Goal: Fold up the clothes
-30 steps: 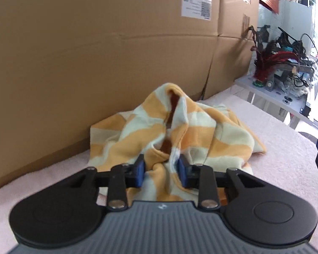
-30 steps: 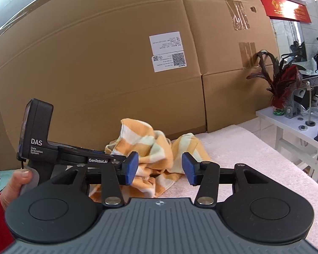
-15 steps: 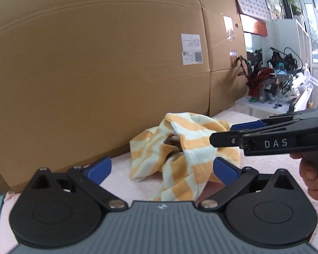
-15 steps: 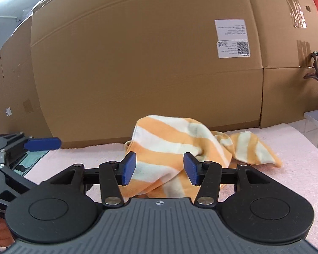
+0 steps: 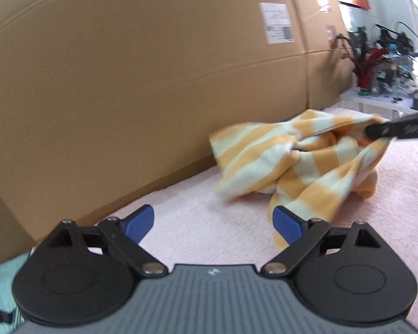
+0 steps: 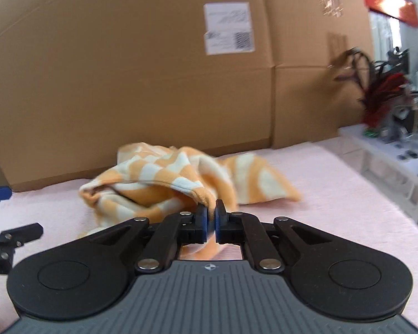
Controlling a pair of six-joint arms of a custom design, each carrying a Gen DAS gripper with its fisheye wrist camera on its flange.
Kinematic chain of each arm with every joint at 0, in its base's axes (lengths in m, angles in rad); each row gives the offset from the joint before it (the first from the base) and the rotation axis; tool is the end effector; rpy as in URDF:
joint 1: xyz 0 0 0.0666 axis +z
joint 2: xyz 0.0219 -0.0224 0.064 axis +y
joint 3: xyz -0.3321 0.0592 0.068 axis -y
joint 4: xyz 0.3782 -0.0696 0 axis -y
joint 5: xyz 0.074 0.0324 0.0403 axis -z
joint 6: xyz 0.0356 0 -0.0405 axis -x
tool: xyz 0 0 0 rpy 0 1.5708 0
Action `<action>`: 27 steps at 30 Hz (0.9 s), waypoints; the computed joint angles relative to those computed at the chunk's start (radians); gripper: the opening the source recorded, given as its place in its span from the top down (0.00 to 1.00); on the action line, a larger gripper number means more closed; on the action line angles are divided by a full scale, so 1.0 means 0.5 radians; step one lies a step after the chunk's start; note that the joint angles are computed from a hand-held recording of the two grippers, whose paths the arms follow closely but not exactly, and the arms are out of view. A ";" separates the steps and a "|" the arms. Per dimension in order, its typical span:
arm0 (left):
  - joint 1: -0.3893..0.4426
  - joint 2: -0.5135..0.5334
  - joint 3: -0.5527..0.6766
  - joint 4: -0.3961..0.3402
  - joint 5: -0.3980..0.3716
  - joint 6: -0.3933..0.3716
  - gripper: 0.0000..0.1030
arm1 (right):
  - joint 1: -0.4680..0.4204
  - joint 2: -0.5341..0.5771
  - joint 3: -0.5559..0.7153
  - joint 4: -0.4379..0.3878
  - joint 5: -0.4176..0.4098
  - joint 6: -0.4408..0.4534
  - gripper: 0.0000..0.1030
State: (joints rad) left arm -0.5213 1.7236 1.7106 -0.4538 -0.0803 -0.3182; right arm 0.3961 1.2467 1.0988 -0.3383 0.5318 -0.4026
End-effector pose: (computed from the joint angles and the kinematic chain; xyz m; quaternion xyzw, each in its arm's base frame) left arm 0.5350 -0.3044 0.3941 0.3275 0.7855 -0.0191 0.5247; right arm 0.4196 0.1555 0.3622 0.1383 0.8260 -0.0137 0.5463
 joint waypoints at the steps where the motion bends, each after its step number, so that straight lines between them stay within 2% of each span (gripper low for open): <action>1: -0.029 0.047 0.055 -0.010 0.002 -0.060 0.09 | -0.013 -0.109 -0.088 0.006 0.032 0.000 0.95; 5: -0.143 0.260 0.324 -0.085 0.017 -0.299 0.10 | -0.024 -0.485 -0.319 0.070 0.062 -0.001 0.95; 6: -0.181 0.342 0.435 -0.140 0.014 -0.328 0.12 | -0.014 -0.525 -0.341 0.101 0.081 0.010 0.95; 8: -0.244 0.511 0.674 -0.255 -0.004 -0.305 0.18 | -0.018 -0.608 -0.409 0.262 0.015 0.043 0.95; 9: -0.255 0.600 0.824 -0.345 0.004 -0.231 0.35 | -0.023 -0.644 -0.437 0.364 -0.021 0.061 0.95; 10: -0.261 0.697 0.996 -0.454 0.019 -0.142 0.69 | -0.025 -0.673 -0.462 0.471 -0.063 0.073 0.95; 11: -0.251 0.804 1.215 -0.607 0.051 -0.003 0.92 | -0.035 -0.700 -0.483 0.587 -0.125 0.073 0.95; 12: -0.236 0.888 1.401 -0.711 0.059 0.138 1.00 | -0.052 -0.723 -0.501 0.693 -0.203 0.061 0.95; 13: -0.214 0.913 1.487 -0.732 0.074 0.265 0.99 | -0.069 -0.742 -0.515 0.786 -0.287 0.039 0.95; 14: -0.187 0.878 1.475 -0.682 0.076 0.370 0.99 | -0.086 -0.747 -0.516 0.830 -0.401 -0.002 0.95; 17: -0.098 0.654 1.228 -0.479 0.042 0.572 0.99 | -0.073 -0.674 -0.468 0.919 -0.762 -0.092 0.95; 18: -0.067 0.573 1.133 -0.428 0.034 0.611 0.99 | -0.032 -0.627 -0.442 0.950 -0.815 -0.032 0.95; 20: -0.028 0.413 0.917 -0.379 -0.007 0.575 0.99 | 0.034 -0.516 -0.379 1.031 -0.960 0.048 0.95; 22: 0.002 0.242 0.666 -0.325 -0.061 0.502 0.99 | 0.076 -0.393 -0.290 1.074 -1.232 0.032 0.95; 25: 0.056 0.044 0.360 -0.284 -0.177 0.438 0.99 | 0.177 -0.175 -0.087 0.884 -1.621 0.113 0.93; 27: 0.122 -0.064 0.198 -0.263 -0.332 0.444 0.99 | 0.279 -0.053 0.051 0.569 -1.813 0.335 0.90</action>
State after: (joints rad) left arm -0.4605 1.6914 1.8097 -0.5853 -0.2461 -0.0964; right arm 0.5355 1.2203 1.1245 -0.0536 -0.3749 -0.2352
